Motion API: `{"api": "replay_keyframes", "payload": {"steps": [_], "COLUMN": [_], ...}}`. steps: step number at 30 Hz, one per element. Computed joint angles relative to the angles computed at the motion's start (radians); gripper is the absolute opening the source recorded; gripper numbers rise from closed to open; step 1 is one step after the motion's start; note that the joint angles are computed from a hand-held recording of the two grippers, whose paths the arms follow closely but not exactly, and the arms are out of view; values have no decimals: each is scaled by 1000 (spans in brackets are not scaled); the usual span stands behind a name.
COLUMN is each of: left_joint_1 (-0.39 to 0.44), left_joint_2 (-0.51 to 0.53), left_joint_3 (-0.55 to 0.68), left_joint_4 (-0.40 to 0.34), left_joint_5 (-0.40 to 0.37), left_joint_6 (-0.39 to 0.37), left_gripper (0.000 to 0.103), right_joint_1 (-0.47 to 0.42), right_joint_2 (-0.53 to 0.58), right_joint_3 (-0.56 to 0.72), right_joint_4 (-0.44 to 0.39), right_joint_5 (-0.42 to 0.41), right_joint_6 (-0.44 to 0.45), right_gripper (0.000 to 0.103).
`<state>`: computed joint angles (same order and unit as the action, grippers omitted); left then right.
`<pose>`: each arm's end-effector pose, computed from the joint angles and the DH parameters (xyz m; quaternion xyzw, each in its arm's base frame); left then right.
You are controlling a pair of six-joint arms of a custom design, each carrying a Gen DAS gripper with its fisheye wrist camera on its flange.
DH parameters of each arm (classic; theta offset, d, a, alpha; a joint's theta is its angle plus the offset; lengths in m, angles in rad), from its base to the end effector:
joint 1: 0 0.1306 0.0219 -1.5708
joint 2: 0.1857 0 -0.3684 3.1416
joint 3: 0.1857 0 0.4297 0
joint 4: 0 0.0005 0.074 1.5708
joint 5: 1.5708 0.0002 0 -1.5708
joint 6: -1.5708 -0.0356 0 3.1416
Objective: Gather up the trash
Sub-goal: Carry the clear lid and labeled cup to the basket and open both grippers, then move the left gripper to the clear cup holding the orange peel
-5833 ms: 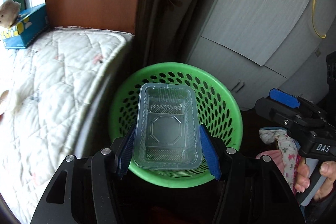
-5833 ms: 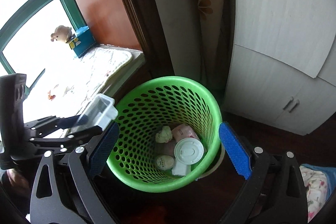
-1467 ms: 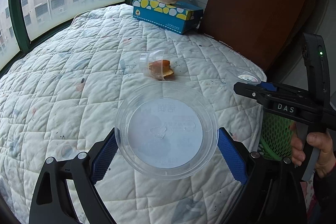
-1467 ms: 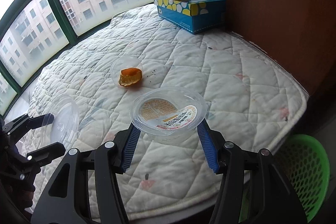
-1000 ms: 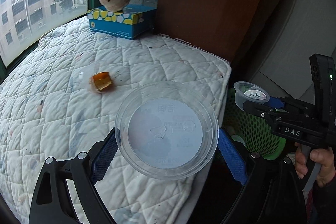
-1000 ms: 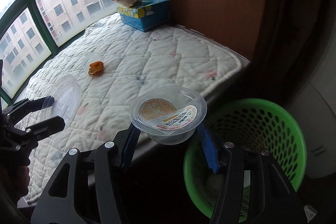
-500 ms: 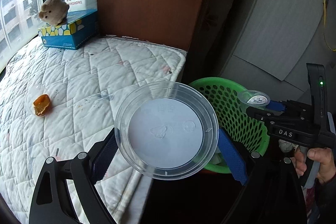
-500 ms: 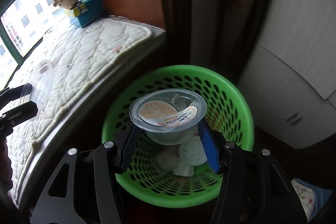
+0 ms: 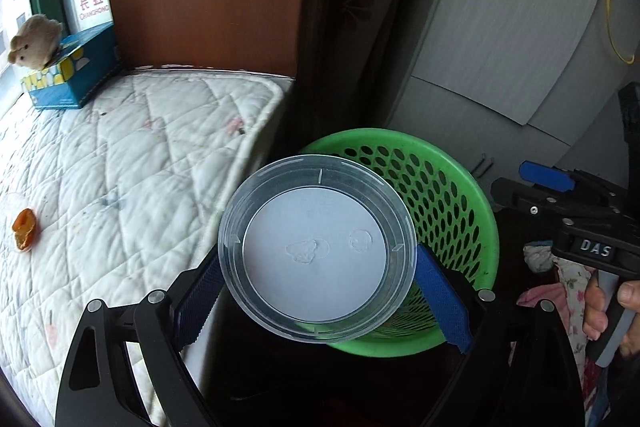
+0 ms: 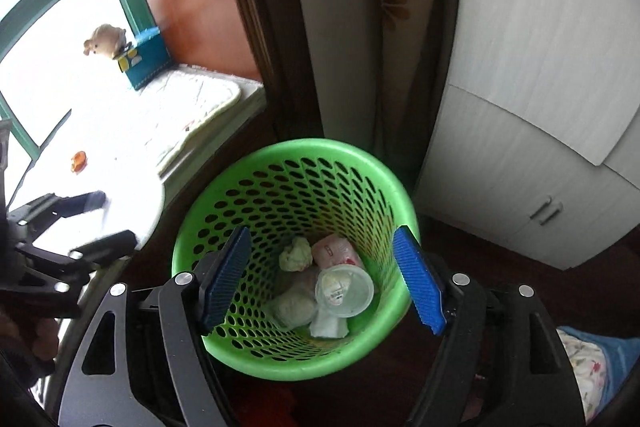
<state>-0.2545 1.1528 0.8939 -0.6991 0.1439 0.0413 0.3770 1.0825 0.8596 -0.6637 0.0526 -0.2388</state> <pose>0.4003 -0.1099 0.2896 0.1227 0.9433 -0.1121 0.2875 0.3730 0.1451 0.3023 -0.0562 0.9401 0.0780 0.3271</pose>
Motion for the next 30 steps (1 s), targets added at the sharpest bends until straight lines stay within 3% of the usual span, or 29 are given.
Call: {"api": "replay_keyframes", "payload": {"steps": [16,30], "left_joint_1": [-77,-8], "left_joint_2": [67,-4], "left_joint_3": [35,-2], "left_joint_4": [6,7], "left_joint_5": [-9,4], "left_joint_6": [19,27], "left_gripper": [90,92], "right_joint_1": [-44,-9], "right_joint_2": [-89,-88], "right_joint_3": [-45,-31], "right_joint_4": [5,6], "right_joint_5": [-35,-38], "right_joint_6": [-13,-18], "right_gripper": [75,75]}}
